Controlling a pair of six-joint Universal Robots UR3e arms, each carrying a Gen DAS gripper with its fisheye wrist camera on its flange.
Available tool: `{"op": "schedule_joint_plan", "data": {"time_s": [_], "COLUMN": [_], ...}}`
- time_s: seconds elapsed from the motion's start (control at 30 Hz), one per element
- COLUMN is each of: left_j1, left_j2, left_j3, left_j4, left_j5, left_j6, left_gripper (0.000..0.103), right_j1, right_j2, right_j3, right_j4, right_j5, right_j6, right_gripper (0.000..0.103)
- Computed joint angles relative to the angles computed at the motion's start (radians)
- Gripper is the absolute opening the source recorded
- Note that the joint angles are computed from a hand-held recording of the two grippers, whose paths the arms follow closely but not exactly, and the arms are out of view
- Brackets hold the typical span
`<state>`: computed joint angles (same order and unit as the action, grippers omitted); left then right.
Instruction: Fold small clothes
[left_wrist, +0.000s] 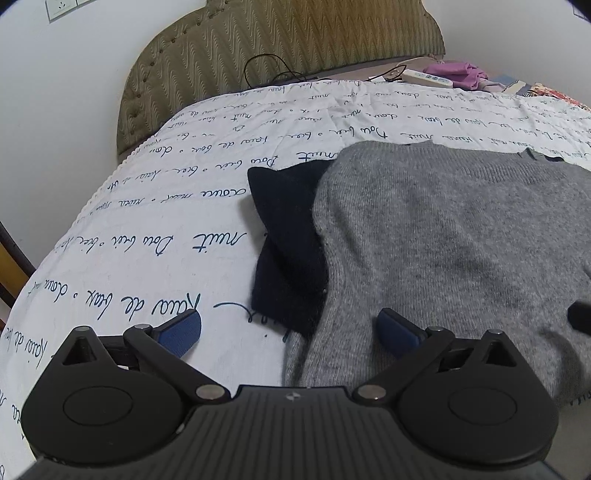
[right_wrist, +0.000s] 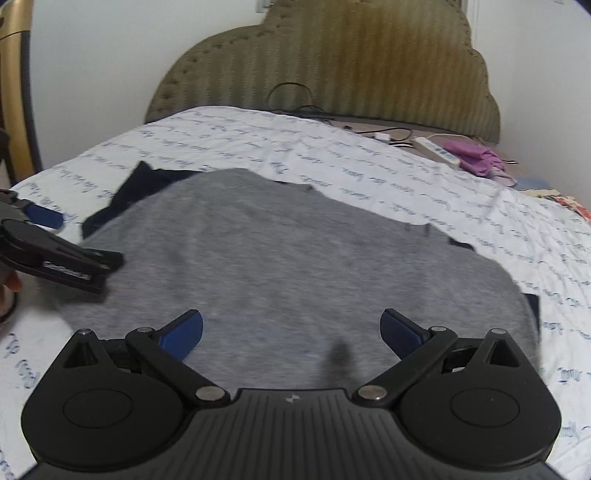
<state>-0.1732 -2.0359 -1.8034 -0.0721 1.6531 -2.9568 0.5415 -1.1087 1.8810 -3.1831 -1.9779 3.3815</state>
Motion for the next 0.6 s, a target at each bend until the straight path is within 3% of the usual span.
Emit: {"op": "schedule_joint_plan", "data": {"time_s": [0.37, 0.6], "left_j1": [0.011, 0.006], "left_j2": [0.022, 0.031], "left_j3": [-0.026, -0.008], "left_j4": [-0.002, -0.021], "left_j5": [-0.017, -0.01], "left_j6": [-0.003, 0.01], "left_gripper": [0.103, 0.103], "right_j1": [0.003, 0.053], "right_j2": [0.052, 0.062], "right_j3": [-0.02, -0.053], "right_j4": [0.017, -0.007], "right_j5": [0.043, -0.018], "right_j6": [0.065, 0.04], "right_gripper": [0.103, 0.103]}}
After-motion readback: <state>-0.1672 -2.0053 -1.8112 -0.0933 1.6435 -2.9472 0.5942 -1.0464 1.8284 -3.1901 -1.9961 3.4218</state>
